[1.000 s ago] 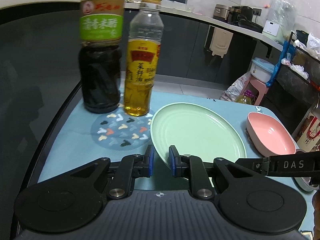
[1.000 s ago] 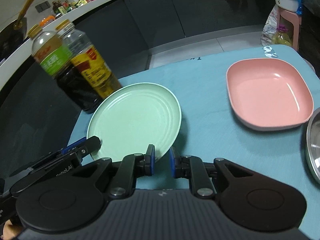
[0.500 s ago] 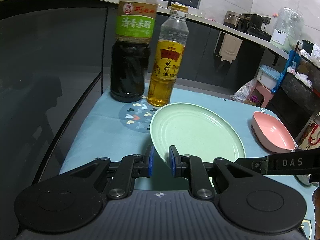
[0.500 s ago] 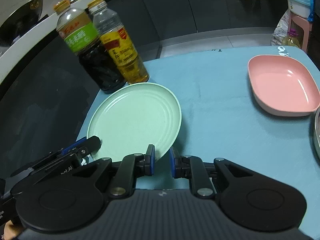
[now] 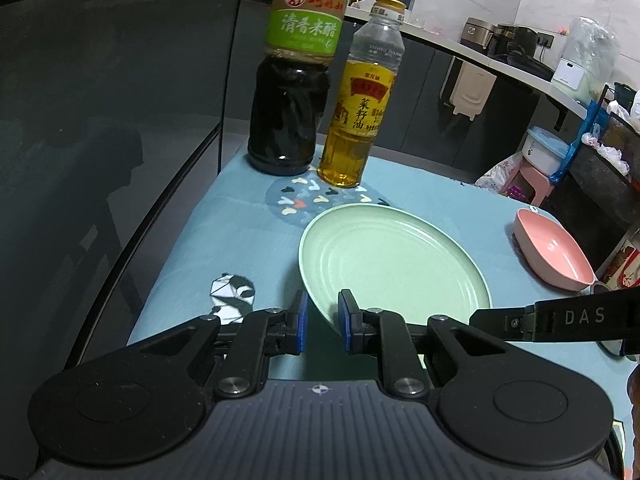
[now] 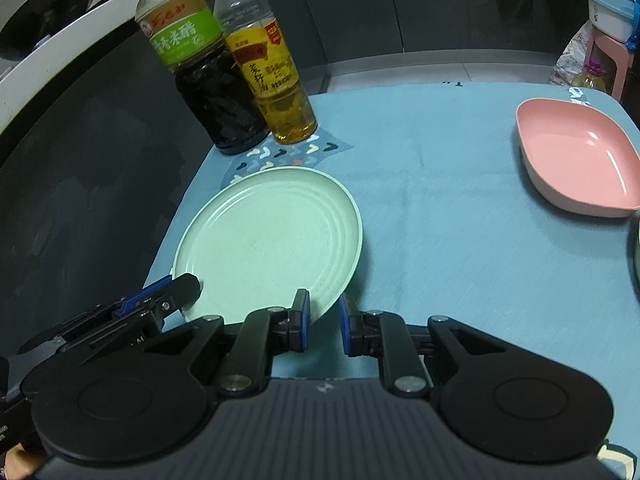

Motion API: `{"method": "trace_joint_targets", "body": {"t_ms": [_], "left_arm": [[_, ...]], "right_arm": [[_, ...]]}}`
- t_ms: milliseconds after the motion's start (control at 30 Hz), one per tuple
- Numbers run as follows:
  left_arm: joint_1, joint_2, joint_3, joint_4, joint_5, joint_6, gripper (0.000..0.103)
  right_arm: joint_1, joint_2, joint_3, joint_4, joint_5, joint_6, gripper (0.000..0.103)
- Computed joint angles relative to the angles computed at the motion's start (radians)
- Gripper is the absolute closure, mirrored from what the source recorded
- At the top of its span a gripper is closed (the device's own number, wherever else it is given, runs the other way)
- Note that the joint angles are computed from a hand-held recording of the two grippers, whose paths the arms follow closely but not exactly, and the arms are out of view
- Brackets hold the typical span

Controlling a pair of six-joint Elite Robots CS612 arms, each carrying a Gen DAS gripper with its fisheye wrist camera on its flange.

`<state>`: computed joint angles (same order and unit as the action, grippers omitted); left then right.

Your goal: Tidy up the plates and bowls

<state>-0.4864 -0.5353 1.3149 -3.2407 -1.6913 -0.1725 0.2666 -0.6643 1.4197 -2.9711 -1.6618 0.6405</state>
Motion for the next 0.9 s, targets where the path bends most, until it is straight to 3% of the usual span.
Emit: {"method": "trace_joint_targets", "body": {"t_ms": [900], "left_arm": [[0.014,0.01,-0.014,0.095,-0.005,-0.04,0.087]], "right_arm": [[0.001,0.035,-0.067,0.11,0.027,-0.016,0.09]]}}
